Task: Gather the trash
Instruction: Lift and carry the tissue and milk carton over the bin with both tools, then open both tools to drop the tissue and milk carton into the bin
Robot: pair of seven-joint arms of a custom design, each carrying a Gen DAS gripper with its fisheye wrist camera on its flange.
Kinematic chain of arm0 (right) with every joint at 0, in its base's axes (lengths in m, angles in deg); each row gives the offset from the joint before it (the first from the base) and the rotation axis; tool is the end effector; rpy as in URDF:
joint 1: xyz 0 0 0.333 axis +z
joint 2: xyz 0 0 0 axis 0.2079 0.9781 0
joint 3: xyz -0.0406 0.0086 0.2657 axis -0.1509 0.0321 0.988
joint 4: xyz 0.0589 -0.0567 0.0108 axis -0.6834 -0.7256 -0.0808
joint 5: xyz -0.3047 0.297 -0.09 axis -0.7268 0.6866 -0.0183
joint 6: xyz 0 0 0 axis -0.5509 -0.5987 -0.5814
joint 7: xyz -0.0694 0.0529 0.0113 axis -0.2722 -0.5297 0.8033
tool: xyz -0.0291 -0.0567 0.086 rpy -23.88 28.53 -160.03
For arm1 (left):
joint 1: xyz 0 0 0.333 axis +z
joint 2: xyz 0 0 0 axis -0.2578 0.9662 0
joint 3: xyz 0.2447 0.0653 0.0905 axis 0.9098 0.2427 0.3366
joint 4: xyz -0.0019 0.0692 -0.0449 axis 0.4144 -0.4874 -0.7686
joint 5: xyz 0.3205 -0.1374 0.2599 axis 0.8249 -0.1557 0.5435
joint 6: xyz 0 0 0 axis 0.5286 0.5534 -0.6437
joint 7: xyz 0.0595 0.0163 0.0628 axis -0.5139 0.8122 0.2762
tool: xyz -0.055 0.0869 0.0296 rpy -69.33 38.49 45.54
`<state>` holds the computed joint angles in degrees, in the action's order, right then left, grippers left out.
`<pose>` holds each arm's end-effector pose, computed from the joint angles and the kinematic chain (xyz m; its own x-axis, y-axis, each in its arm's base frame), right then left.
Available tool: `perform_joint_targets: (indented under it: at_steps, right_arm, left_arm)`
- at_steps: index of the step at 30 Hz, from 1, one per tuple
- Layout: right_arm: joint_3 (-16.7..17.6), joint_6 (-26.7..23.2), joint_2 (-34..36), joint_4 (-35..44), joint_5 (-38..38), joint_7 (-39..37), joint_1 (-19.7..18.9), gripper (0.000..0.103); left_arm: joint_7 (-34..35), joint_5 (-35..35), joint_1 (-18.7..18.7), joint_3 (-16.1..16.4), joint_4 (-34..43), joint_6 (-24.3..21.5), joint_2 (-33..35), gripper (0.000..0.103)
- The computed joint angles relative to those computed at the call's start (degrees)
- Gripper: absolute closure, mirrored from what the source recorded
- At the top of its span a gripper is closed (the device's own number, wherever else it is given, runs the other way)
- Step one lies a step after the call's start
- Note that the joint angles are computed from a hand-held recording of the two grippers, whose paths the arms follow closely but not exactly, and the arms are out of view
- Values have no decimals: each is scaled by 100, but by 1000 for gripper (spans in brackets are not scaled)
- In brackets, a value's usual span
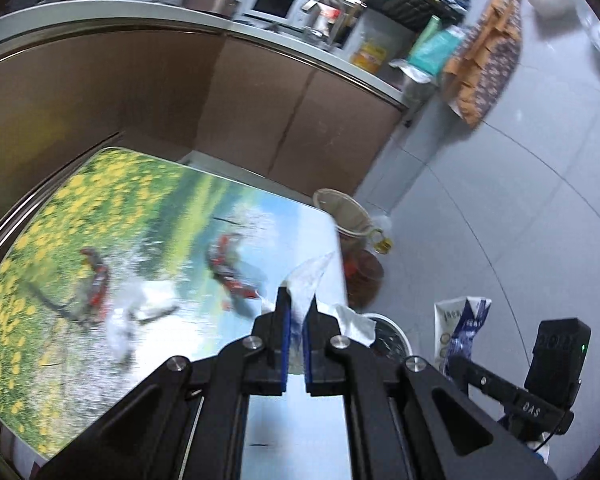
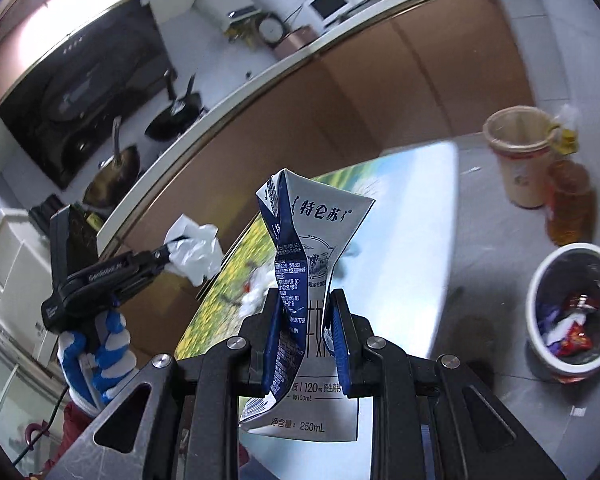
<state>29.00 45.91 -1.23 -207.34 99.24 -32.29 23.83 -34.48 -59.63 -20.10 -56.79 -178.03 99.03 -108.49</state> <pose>0.5624 0.1248 0.4497 0.5846 -0.5625 -0.5847 -0.7606 -0.1291 -0.6362 0.4577 -0.0625 0.5042 0.2372 -0.8886 0.3926 -0.5709 -0.4545 -0.6837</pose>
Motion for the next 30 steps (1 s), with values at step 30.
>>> perform_joint_targets:
  at_steps: [30]
  right_arm:
    - [307, 2066, 3155, 2404, -1995, 1672, -1215, 79]
  left_arm:
    - [1568, -866, -496, -1254, 7173, -1580, 7425, 99]
